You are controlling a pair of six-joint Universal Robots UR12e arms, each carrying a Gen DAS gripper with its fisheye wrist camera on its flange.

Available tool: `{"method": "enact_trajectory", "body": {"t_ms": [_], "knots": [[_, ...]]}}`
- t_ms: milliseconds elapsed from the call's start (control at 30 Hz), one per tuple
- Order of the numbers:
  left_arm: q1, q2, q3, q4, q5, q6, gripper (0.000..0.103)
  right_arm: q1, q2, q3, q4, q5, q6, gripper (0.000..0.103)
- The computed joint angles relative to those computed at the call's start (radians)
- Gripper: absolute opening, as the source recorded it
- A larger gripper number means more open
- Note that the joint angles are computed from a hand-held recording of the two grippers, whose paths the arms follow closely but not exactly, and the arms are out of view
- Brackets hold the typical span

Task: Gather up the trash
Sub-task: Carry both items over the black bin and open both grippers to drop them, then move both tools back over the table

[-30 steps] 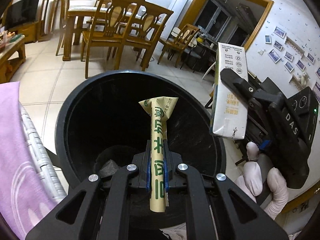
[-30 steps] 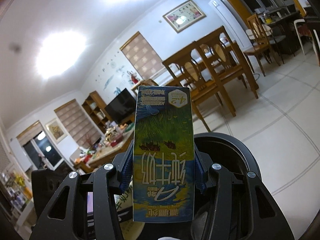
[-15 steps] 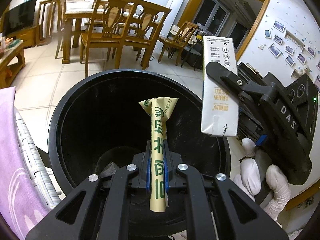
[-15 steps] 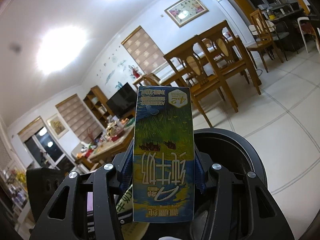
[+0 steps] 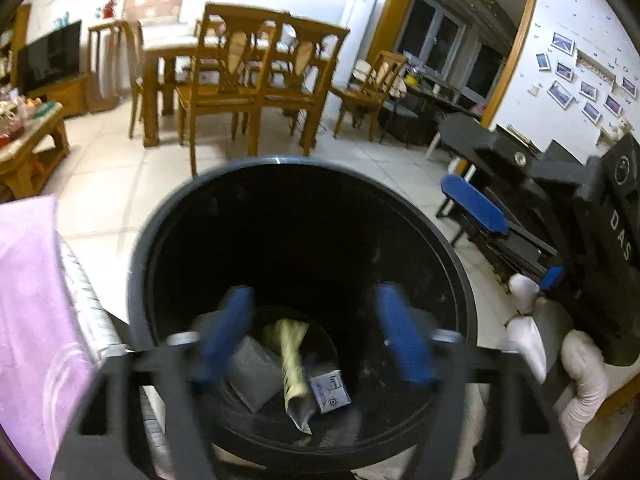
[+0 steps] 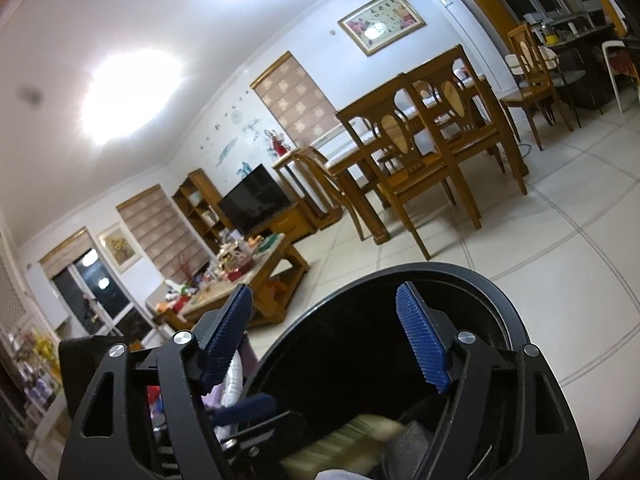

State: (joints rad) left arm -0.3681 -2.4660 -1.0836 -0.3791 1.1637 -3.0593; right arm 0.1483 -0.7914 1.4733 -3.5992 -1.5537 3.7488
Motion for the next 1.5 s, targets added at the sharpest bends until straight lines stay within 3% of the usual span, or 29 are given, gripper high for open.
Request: {"method": "enact_trajectory", "body": {"t_ms": [133, 167, 367, 733, 900, 1133, 1300, 1500], "knots": [[-0.002, 0.010, -0.016, 0.035, 0.033, -0.004, 0.097, 0.009, -0.008, 0.009, -0.005, -0.017, 0.004, 0.080], [-0.001, 0.012, -0.019, 0.038, 0.035, -0.003, 0.097, 0.011, -0.010, 0.011, -0.007, -0.017, 0.007, 0.088], [0.002, 0.031, -0.044, 0.038, 0.041, -0.003, 0.097, 0.023, -0.021, 0.023, -0.024, -0.035, 0.034, 0.098], [0.050, 0.112, -0.175, 0.122, 0.037, -0.010, 0.097, 0.054, -0.038, 0.004, 0.105, -0.028, 0.057, 0.098], [0.099, 0.155, -0.256, 0.205, 0.073, -0.042, 0.098, 0.082, -0.027, -0.036, 0.148, -0.016, -0.007, 0.098], [0.194, 0.199, -0.347, 0.291, 0.214, -0.123, 0.098, 0.131, 0.012, -0.149, 0.270, 0.049, -0.128, 0.098], [0.248, 0.198, -0.362, 0.288, 0.315, -0.125, 0.097, 0.170, 0.056, -0.262, 0.382, 0.099, -0.212, 0.098], [0.284, 0.172, -0.323, 0.216, 0.345, -0.072, 0.097, 0.216, 0.130, -0.450, 0.593, 0.134, -0.334, 0.098]]}}
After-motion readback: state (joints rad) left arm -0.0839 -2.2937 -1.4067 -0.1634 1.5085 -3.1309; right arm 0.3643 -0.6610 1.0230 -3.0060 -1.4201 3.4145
